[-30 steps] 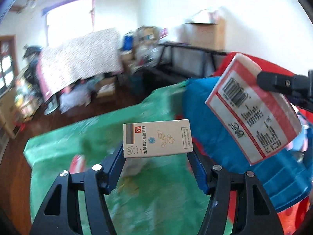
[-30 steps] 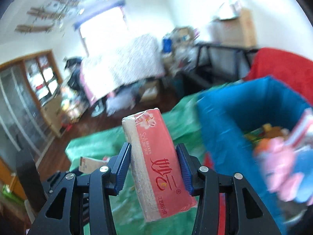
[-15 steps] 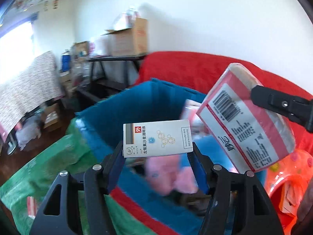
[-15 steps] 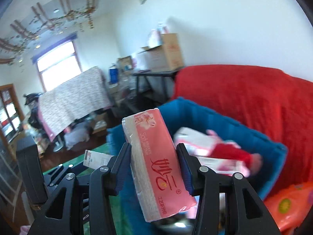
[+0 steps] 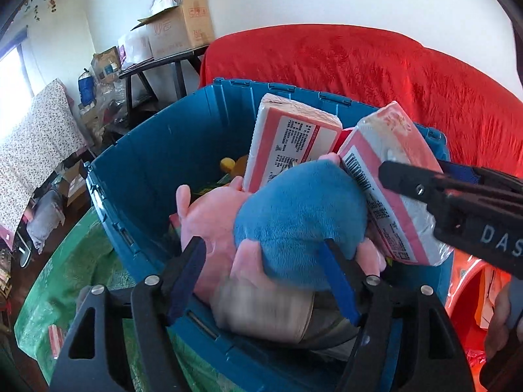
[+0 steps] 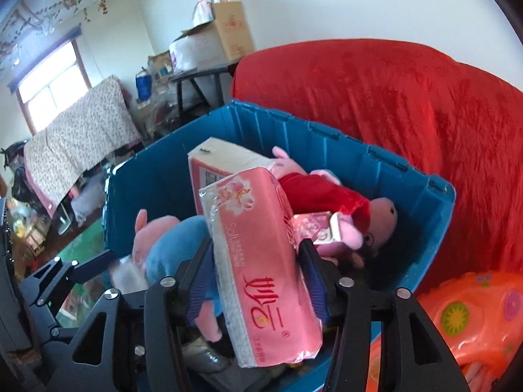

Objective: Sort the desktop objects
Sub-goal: 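Carry the medicine box and red tissue pack into the blue bin and release, then return both tools to the green cloth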

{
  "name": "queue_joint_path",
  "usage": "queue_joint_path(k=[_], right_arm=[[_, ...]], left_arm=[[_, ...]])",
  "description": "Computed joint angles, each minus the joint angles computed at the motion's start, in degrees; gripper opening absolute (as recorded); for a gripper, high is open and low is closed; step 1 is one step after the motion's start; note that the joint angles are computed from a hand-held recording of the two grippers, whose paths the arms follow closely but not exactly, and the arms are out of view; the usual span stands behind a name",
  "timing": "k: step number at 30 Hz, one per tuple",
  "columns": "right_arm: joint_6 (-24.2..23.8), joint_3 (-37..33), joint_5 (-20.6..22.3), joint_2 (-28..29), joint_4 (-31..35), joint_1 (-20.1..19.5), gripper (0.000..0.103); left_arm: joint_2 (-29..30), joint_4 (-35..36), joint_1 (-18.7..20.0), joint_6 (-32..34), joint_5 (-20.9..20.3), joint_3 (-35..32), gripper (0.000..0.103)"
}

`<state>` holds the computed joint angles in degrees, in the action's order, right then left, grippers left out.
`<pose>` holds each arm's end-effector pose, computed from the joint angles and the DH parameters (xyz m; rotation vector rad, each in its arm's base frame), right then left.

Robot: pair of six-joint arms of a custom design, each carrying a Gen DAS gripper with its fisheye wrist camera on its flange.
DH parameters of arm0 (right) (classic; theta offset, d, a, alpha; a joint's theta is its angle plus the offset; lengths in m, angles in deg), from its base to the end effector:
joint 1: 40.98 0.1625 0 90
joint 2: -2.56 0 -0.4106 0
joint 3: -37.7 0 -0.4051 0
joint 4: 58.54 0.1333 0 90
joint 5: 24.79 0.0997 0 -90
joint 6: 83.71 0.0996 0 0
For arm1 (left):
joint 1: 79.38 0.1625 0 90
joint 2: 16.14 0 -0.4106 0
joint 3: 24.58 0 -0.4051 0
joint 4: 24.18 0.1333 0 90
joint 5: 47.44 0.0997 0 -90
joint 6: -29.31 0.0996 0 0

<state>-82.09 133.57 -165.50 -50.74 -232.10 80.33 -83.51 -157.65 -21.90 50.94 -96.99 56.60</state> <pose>0.3912 -0.5350 0.2355 0.1914 -2.2796 1.1100 -0.1963 -0.6760 0.4283 0.8825 2.2398 -0.7153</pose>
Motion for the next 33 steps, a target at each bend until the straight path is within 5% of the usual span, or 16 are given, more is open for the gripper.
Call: queue_joint_path(k=[11,23,33], right_arm=[[2.26,3.77,-0.16,-2.12,0.86,2.32,0.101],[-1.60,3.35,-5.00,0.74,-0.69,8.29,0.103],[-5.39,-4.68,0.71,9.31,1.89,11.99,0.103]], left_arm=[[-6.56,-1.85,-0.70,-1.21,-1.05,6.14,0.074],[-14.93,-2.71,1.47,-5.16,-1.26,9.86,0.074],[-20.27,-3.49,8.68,-7.64,-0.22,8.39,0.074]])
